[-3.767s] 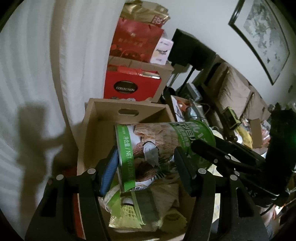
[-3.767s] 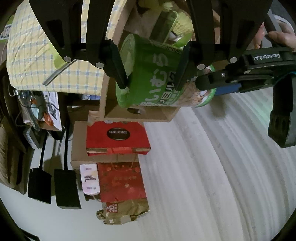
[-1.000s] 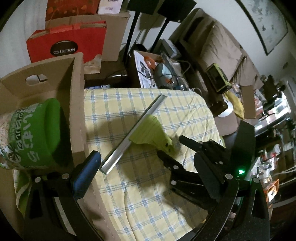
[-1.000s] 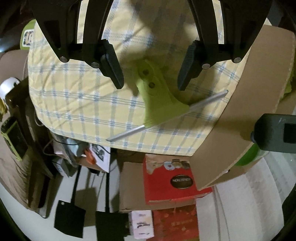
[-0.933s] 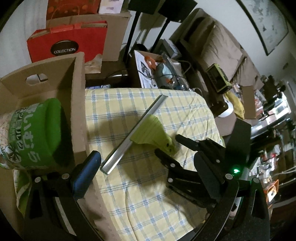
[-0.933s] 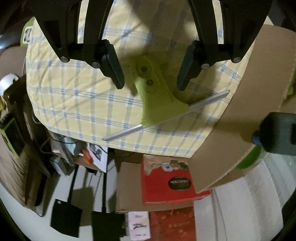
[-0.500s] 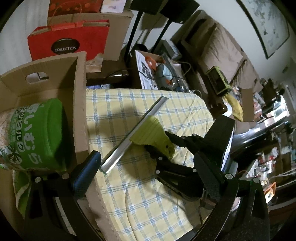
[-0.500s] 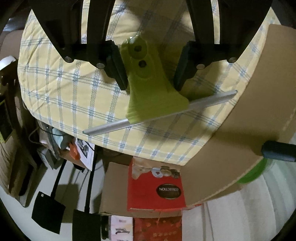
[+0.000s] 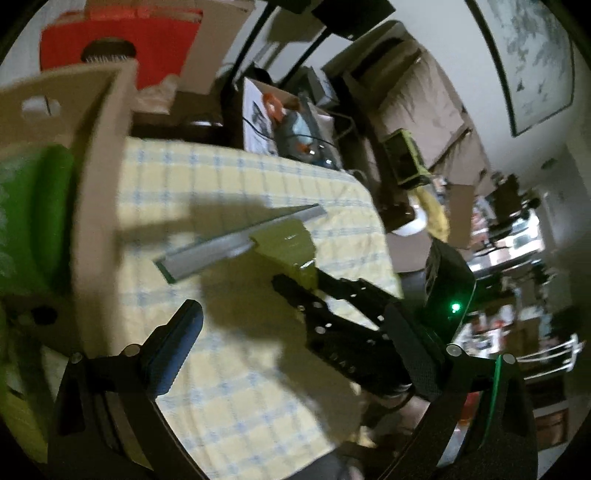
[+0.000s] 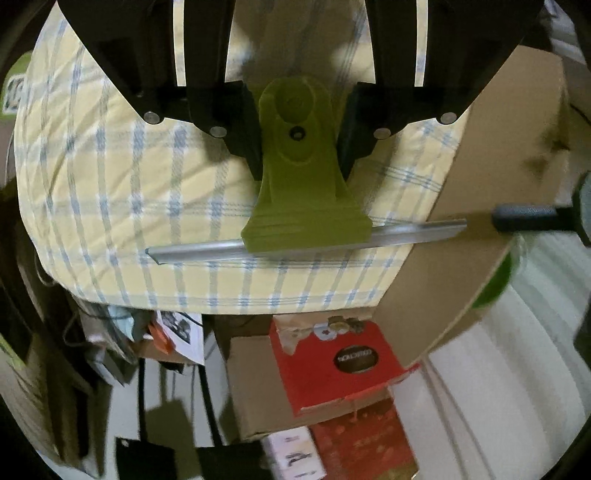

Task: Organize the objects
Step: 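Lift the squeegee with the right tool while the left tool grips its blade, then carry the squeegee over the box with both tools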

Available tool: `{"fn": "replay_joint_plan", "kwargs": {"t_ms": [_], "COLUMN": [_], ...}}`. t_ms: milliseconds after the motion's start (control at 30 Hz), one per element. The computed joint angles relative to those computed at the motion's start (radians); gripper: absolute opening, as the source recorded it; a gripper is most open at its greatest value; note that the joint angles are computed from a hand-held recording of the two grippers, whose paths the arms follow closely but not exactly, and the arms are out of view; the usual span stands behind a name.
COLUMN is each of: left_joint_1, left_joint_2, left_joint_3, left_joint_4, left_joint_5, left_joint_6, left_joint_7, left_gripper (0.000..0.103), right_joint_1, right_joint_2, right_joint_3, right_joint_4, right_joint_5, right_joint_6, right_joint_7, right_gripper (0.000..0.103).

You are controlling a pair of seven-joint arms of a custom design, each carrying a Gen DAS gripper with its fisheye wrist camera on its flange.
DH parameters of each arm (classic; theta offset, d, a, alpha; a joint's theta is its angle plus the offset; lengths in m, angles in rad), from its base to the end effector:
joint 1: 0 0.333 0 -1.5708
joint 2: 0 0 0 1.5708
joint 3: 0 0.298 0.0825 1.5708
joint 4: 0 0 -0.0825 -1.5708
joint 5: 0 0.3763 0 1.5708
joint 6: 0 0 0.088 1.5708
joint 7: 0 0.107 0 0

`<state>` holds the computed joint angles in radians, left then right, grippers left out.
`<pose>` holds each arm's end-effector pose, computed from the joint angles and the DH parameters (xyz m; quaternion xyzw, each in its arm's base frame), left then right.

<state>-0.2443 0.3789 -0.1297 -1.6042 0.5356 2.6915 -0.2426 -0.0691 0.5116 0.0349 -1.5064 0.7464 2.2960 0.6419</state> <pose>0.6494 -0.2585 0.4786 -0.8959 0.2304 -0.3751 0.0597 0.7093 -0.0137 0.3910 -0.7991 0.4980 -0.0291 0.3354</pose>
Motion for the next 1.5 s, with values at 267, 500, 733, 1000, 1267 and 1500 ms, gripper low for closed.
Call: {"fn": "replay_joint_plan", "kwargs": {"t_ms": [267, 500, 733, 1000, 1267, 1500], "left_joint_1": [-0.038, -0.047, -0.082, -0.165, -0.275, -0.265], "left_joint_2": [0.155, 0.246, 0.239, 0.127, -0.093, -0.286], "left_joint_3": [0.041, 0.067, 0.114, 0.207, 0.263, 0.177], "left_joint_4": [0.178, 0.250, 0.233, 0.125, -0.084, -0.295], "left_joint_5": [0.008, 0.003, 0.057, 0.284, 0.679, 0.816], "left_joint_6": [-0.002, 0.052, 0.091, 0.132, 0.021, -0.119], "left_joint_7": [-0.086, -0.145, -0.212, -0.452, -0.855, -1.010], "left_gripper": [0.078, 0.046, 0.024, 0.022, 0.022, 0.022], "right_joint_1": [-0.024, -0.031, -0.024, -0.018, 0.047, 0.131], "right_joint_2": [-0.059, -0.105, -0.162, -0.251, -0.400, -0.492], "right_joint_3": [-0.006, -0.010, -0.019, -0.027, -0.035, -0.031], "right_joint_4": [-0.059, -0.123, -0.191, -0.252, -0.358, -0.437], "right_joint_5": [0.056, 0.106, 0.139, 0.201, 0.233, 0.233], "right_joint_6": [-0.012, -0.012, 0.028, 0.032, 0.053, 0.071], "right_joint_7": [0.017, -0.015, -0.074, -0.139, -0.238, -0.297], "right_gripper": [0.037, 0.037, 0.036, 0.036, 0.036, 0.036]}}
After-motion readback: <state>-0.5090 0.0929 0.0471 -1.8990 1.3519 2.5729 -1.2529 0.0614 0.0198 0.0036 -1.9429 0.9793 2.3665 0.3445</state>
